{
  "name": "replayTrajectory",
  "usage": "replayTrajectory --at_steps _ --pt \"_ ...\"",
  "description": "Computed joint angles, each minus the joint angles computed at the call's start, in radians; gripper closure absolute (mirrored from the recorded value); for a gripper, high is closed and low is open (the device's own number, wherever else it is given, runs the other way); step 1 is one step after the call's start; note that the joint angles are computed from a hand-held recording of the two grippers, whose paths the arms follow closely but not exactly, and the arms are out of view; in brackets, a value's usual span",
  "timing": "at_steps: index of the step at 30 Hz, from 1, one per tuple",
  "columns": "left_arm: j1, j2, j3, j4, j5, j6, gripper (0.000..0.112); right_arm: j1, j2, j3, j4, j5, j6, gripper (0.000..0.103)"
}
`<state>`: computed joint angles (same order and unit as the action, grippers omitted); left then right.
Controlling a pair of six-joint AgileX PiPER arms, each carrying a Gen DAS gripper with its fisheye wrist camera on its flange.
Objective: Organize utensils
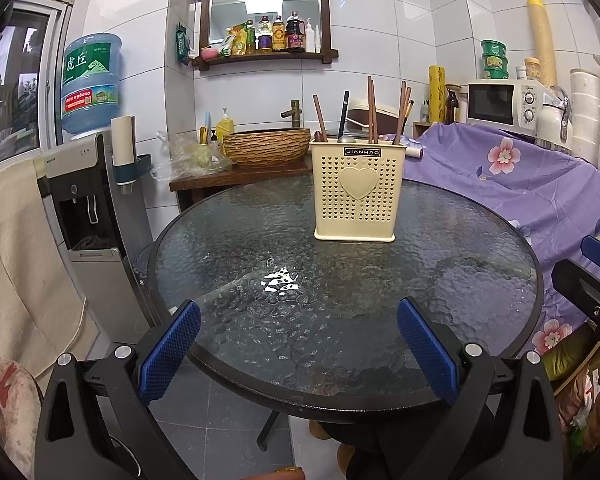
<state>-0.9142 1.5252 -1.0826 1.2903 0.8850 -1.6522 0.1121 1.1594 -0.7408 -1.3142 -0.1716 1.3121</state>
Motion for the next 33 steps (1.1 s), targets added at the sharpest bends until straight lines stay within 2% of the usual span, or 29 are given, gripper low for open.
replayTrajectory --at_steps 10,33 --pt "0.002 0.001 -0.008 -0.009 -0.004 0.015 0.016 -0.001 0.000 -0.005 -0.054 0.001 0.053 0.006" --pt "0.002 0.001 -0.012 -0.017 -0.004 0.026 0.016 0.005 0.004 -0.007 -0.066 0.006 0.067 0.006"
